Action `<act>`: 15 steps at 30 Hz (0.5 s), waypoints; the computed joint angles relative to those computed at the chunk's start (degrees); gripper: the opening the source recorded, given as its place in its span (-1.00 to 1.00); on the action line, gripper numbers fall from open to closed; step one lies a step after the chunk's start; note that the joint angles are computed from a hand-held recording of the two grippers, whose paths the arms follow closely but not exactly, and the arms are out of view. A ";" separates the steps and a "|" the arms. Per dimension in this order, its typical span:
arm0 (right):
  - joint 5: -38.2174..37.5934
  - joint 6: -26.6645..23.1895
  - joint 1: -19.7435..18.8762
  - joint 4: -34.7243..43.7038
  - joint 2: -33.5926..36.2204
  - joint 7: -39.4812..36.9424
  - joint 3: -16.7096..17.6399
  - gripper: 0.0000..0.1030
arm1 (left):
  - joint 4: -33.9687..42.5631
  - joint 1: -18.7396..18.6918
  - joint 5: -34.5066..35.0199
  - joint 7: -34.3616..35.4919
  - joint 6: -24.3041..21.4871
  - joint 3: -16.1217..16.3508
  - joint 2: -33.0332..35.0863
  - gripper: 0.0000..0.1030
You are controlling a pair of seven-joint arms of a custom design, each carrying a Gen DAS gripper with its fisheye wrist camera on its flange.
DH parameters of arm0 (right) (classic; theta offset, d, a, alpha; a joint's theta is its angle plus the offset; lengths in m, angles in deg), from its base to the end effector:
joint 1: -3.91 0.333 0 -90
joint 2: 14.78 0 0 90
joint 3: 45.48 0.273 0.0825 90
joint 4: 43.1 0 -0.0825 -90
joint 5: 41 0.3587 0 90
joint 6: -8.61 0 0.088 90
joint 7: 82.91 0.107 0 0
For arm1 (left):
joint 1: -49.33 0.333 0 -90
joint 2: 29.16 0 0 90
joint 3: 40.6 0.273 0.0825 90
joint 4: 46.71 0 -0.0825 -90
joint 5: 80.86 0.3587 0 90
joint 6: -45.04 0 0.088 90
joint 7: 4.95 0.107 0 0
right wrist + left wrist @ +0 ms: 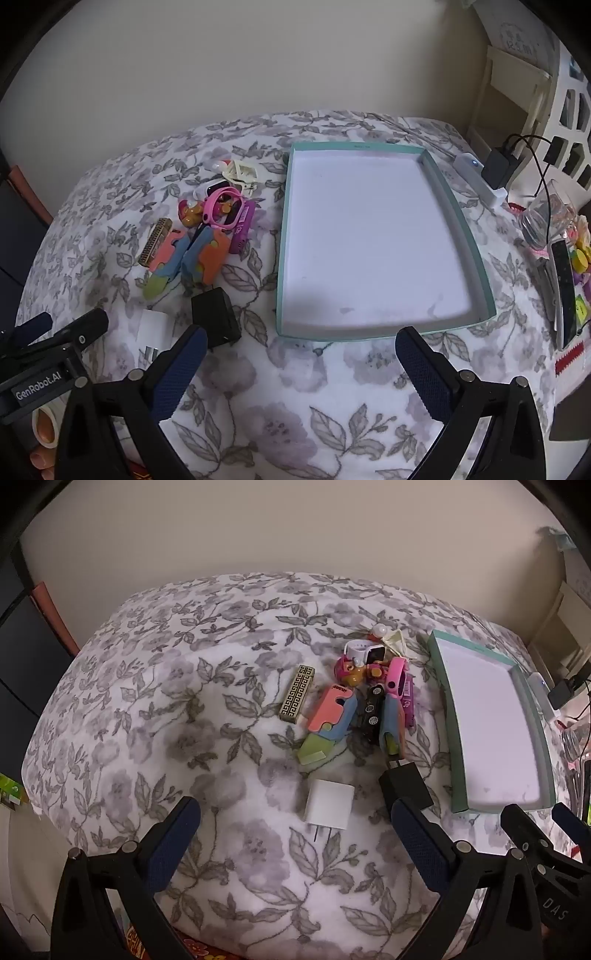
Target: Organize rigid objects
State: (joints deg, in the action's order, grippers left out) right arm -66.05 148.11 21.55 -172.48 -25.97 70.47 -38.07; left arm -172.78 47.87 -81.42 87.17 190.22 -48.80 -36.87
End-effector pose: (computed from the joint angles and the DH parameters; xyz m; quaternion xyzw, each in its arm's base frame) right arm 0.4565 0.2141 0.4518 -0.5408 0.8020 -0.1834 0.1753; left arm 0.5192 -0.0901 0.4603 -0.6150 0.7538 -0.1701 0.1568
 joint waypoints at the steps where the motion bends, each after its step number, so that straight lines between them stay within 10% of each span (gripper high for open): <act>1: 0.08 0.08 0.00 -0.01 -0.03 0.02 -0.02 1.00 | 0.00 0.00 0.00 0.00 0.00 0.00 0.00 1.00; 15: 0.78 -0.71 0.07 0.53 0.67 -0.30 -0.23 1.00 | 0.45 0.50 1.46 -0.84 -0.33 -0.07 0.15 1.00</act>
State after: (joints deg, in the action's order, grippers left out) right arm -65.27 147.40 21.62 -171.96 -25.30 70.17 -38.30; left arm -172.33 48.37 -79.96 86.32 189.89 -48.87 -36.72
